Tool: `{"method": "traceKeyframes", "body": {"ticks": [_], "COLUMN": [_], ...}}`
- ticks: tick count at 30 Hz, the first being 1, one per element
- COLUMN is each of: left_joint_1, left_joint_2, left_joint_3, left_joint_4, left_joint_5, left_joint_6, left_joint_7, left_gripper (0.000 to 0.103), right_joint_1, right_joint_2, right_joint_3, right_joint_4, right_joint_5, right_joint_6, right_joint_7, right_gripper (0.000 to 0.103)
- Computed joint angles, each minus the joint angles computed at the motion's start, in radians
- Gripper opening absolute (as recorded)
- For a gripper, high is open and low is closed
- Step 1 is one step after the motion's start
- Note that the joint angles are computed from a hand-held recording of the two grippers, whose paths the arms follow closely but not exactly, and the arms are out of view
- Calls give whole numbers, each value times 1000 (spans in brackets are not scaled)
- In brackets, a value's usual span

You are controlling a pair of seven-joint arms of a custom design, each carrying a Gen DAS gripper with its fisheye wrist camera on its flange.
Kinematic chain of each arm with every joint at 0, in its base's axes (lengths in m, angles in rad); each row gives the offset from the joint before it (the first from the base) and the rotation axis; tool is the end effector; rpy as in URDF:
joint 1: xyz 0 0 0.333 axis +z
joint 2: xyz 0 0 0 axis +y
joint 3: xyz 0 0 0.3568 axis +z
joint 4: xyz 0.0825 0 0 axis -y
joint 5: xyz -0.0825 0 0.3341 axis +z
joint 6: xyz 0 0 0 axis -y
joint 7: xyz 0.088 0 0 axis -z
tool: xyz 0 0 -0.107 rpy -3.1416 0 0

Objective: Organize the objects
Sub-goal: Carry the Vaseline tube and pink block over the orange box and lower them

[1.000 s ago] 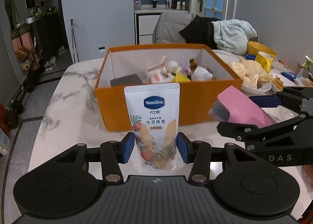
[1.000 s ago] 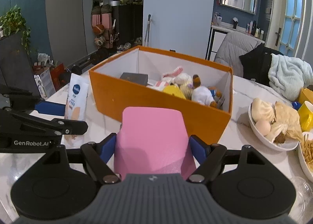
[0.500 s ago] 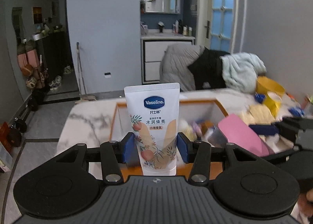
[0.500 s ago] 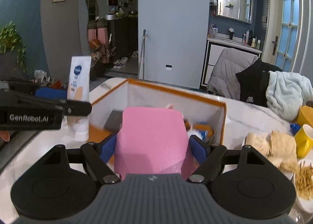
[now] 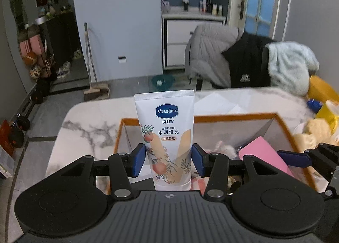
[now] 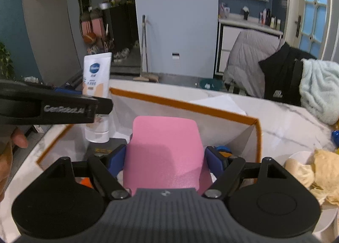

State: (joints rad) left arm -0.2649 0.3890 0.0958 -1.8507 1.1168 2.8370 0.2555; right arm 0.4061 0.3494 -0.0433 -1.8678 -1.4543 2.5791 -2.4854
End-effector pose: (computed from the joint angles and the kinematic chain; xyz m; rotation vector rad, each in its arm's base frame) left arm 0.6210 -0.1614 0.4268 -1.8137 1.5802 -0.6018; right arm 0.5789 0.2414 0.4234 -0.9883 2.0719 -0.8688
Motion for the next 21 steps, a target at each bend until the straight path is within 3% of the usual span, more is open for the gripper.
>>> {"method": "traceKeyframes", "body": {"ticks": [5,12,18,21], "left_joint_1": [34,-7,-5,-32], "left_joint_2": [58,85,130,142], "left_joint_3": [-28,21,5,31], "left_joint_4": [31,52,109,115], "left_joint_5": [-167,-278,-438,-471], "left_joint_6": [8,6,-43,-50], "left_joint_7": [160,270,423,452], "left_gripper": [55,56,56,56], "right_joint_1": [-8,2,3,3], "right_joint_2": [50,91,91,96], "right_joint_3": [-11,-36,-44,-43], "right_joint_4": [32,60,60,69], "right_joint_5": [35,60,77,118], "right_joint_6": [16,38,58,56], "right_joint_7": [-58,-99,-113,-159], "right_gripper": [80,80,81,81]}}
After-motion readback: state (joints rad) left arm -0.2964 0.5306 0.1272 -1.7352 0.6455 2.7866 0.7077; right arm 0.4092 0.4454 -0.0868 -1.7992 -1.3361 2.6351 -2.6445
